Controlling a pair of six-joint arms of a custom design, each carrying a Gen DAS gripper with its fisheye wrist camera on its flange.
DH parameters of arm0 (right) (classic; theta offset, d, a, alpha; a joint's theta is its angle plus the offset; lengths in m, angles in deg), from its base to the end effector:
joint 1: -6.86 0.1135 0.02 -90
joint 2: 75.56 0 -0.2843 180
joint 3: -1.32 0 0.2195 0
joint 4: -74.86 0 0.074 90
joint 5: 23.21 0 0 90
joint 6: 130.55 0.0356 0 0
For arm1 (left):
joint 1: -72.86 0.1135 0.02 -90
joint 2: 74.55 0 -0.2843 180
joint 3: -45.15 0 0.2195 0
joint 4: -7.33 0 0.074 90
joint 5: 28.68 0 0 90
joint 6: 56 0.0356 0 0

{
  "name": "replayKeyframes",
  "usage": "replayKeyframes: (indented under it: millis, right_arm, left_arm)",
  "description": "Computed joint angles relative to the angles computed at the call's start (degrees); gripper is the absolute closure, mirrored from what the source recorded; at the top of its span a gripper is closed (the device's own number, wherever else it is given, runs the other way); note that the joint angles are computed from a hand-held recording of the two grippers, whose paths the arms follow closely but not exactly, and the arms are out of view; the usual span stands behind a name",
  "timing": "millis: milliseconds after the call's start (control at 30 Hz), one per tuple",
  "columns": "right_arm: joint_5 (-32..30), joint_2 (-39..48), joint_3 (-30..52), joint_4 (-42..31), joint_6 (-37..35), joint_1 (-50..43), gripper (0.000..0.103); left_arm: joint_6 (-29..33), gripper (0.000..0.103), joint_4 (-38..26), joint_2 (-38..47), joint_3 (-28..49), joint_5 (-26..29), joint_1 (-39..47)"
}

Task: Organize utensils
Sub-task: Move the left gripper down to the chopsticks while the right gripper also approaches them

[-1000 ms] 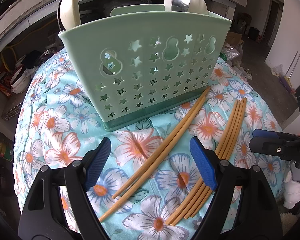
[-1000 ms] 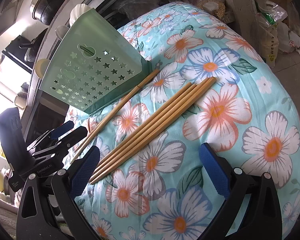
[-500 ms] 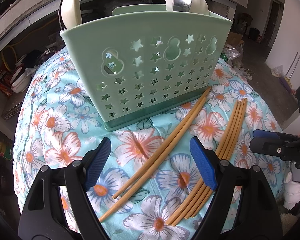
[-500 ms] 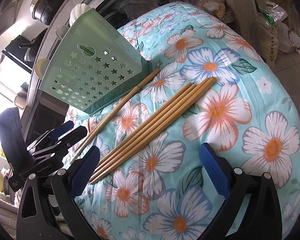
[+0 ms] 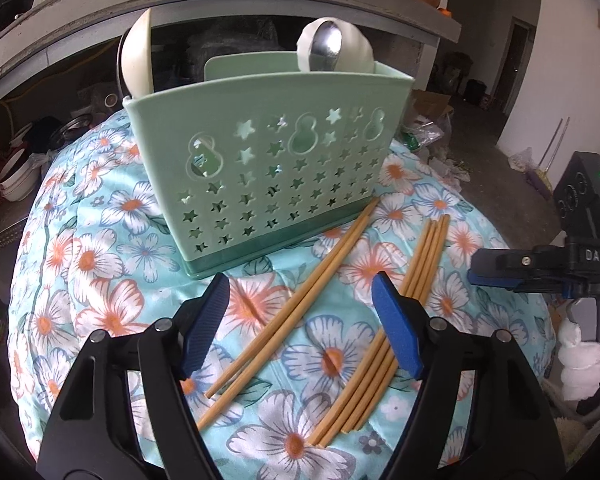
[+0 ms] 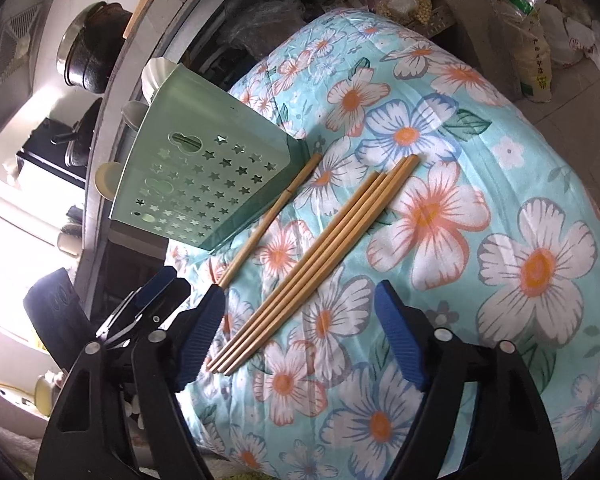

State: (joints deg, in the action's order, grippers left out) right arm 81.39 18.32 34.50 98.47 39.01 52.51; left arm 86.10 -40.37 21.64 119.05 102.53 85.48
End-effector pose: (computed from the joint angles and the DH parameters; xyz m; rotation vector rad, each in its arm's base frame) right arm 0.1694 0.1605 0.1403 0.8294 2.2062 0.9005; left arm 0.2864 0.0401 0.2182 0.9682 2.2230 -0.5399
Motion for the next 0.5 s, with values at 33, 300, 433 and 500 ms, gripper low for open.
replayKeyframes:
  millis: [33, 300, 433, 500]
  right_arm:
    - [-0.77, 1.02, -0.19, 1.56, 0.56, -0.32, 0.04]
    - [-5.34, 10.26, -4.28, 17.08, 8.46, -2.3, 0.069]
    - [-7.18, 16.86, -7.37, 29.94, 11.06, -4.69, 0.078]
    - [-7.99, 18.57, -7.62, 32.29, 11.12, -5.63, 0.082]
  left_arm:
    - [1.66, 0.04, -1.71, 0.25, 0.55, 1.14, 0.4]
    - [11.07, 0.063, -9.57, 2.58, 2.07, 2.69, -0.14]
    - [12.33, 0.069, -11.91, 4.1, 3.4, 2.46, -0.58]
    - [12.31, 0.071, -12.2, 4.45, 3.79, 2.41, -0.78]
